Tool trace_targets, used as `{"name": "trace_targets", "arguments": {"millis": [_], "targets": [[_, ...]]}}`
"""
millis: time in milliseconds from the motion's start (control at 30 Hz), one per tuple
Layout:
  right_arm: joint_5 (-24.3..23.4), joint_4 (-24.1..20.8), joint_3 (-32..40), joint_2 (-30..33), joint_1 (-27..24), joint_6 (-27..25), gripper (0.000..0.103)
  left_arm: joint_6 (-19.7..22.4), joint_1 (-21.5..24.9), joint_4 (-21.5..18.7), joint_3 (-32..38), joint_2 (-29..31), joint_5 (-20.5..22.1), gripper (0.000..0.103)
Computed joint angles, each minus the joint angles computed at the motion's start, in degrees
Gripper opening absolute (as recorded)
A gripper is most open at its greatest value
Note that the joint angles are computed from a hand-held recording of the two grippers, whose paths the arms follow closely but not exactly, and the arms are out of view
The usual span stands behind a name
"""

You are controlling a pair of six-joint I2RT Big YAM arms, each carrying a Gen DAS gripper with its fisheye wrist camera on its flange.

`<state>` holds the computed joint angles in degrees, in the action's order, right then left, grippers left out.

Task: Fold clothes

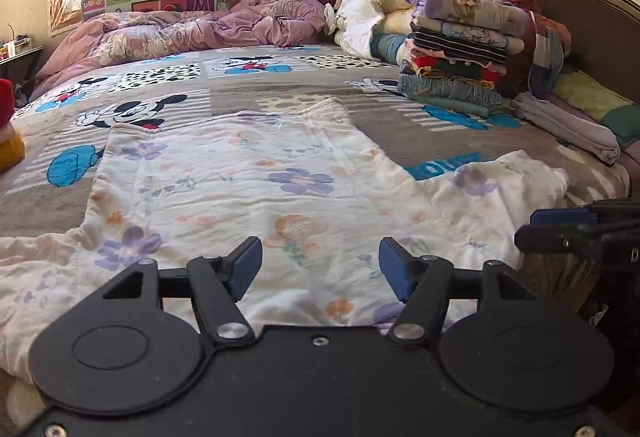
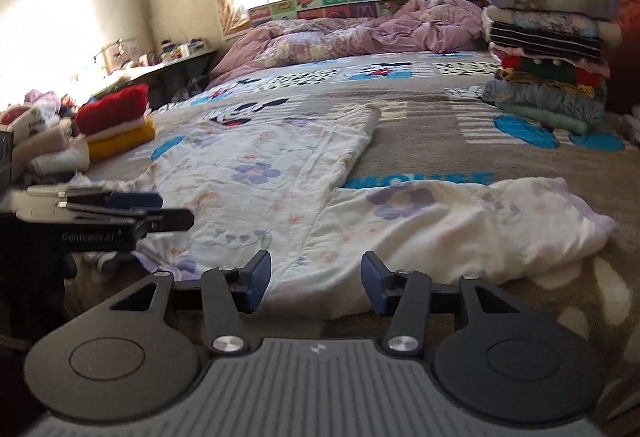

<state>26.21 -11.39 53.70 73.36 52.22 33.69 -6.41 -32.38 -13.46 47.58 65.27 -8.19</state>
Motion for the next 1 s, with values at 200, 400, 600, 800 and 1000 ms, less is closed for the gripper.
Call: {"name": "trace_targets", "arguments": {"millis": [200, 400, 600, 800, 1000], "targets": [[-0.7, 5.8, -9.1, -5.6, -7.4, 21.8, 0.054, 1.5, -5.8, 0.4, 1.3, 2.0, -5.7, 0.072], [-4.1, 12.8, -15.0, -7.5, -13.5, 32.9, 0.054, 3.1, -10.1, -0.2, 3.4, 5.0, -8.5, 0.074], [-6.6, 17.1, -15.9, -6.4, -18.3, 34.1, 0.054, 12.0, -15.7, 1.0, 7.5, 10.5, -12.8, 0.074], [-11.3, 20.3, -16.8, -6.0, -21.7, 35.5, 0.055, 21.1, -20.3, 1.9, 12.5, 17.9, -17.3, 0.074], [-19.9, 25.7, -19.2, -6.9, -25.8, 37.4, 0.056, 25.5, -21.7, 1.3, 18.5, 23.2, -20.9, 0.072]]}}
